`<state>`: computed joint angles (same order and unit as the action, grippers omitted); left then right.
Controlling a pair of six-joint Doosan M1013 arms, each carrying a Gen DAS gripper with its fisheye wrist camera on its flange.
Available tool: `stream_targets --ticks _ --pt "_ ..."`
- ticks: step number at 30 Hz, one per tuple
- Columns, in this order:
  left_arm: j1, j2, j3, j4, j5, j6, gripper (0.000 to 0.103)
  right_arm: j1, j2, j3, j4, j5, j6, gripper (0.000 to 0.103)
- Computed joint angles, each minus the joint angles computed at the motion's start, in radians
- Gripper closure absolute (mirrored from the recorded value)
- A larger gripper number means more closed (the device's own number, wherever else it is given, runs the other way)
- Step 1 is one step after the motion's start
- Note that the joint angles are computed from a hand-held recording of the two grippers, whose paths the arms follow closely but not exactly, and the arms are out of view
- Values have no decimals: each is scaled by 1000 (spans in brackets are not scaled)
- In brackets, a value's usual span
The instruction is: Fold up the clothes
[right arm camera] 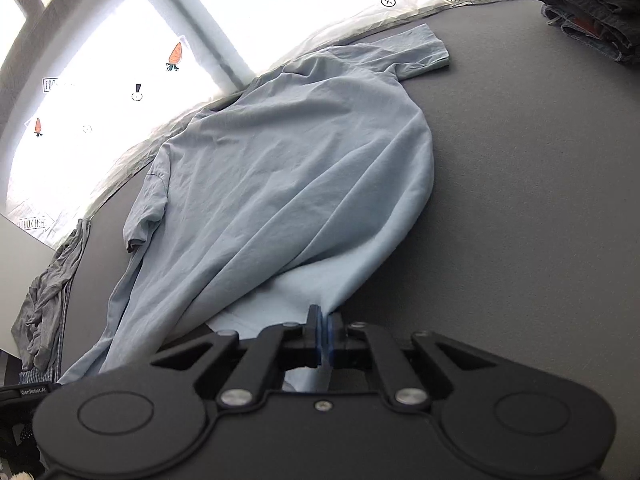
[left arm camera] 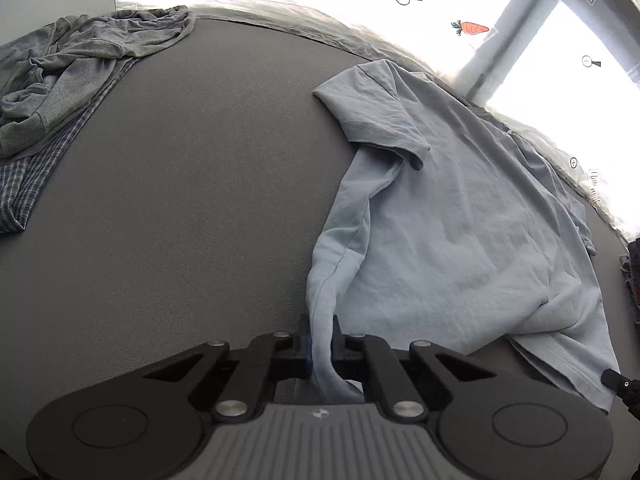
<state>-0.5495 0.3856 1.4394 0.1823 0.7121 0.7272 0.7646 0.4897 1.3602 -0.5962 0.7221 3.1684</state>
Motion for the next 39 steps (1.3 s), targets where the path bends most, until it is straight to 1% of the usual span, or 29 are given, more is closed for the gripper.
stream_targets --ticks 3,6,10,13,15,17,21,23,24,25,26,27,28,29,31,33,34,37,39 --pt "12 -29 19 13 -77 -90 98 8 -32 17 -122 -1 91 100" --pt "7 -47 19 74 -110 -165 100 14 -61 33 -217 9 160 100" --pt "-10 -61 7 164 -110 -217 100 18 -124 94 -343 8 299 100" --pt "-28 -74 4 219 -94 -244 100 16 -164 133 -399 15 382 100" --pt "-39 -79 2 248 -69 -259 100 15 -181 152 -418 23 412 100" --pt "-43 -84 10 246 -41 -265 100 18 -192 165 -407 50 411 100" --pt "-43 -82 37 202 19 -270 99 21 -196 186 -314 84 379 100" --pt "-38 -78 59 165 43 -261 98 19 -187 190 -242 99 339 100" --pt "-38 -71 61 157 67 -255 98 18 -178 186 -195 117 301 100" --pt "-40 -61 60 153 96 -249 96 17 -166 178 -148 138 263 100" --pt "-46 -50 54 168 137 -244 94 15 -154 170 -101 154 222 100" --pt "-53 -36 44 190 183 -232 93 13 -137 157 -51 188 175 100" --pt "-61 -24 35 211 228 -222 87 11 -122 140 -7 222 123 99" --pt "-67 -15 28 228 262 -217 85 9 -106 122 32 258 74 98" --pt "-70 -16 33 231 270 -208 84 15 -79 87 48 336 -8 93" --pt "-73 -20 38 227 265 -212 76 21 -57 54 48 399 -87 91" --pt "-76 -19 34 229 265 -216 69 24 -51 44 38 420 -107 87" --pt "-86 -12 21 245 281 -224 65 27 -32 14 7 486 -142 83" --pt "-93 -4 9 254 298 -228 61 27 -13 -17 -14 538 -187 82"
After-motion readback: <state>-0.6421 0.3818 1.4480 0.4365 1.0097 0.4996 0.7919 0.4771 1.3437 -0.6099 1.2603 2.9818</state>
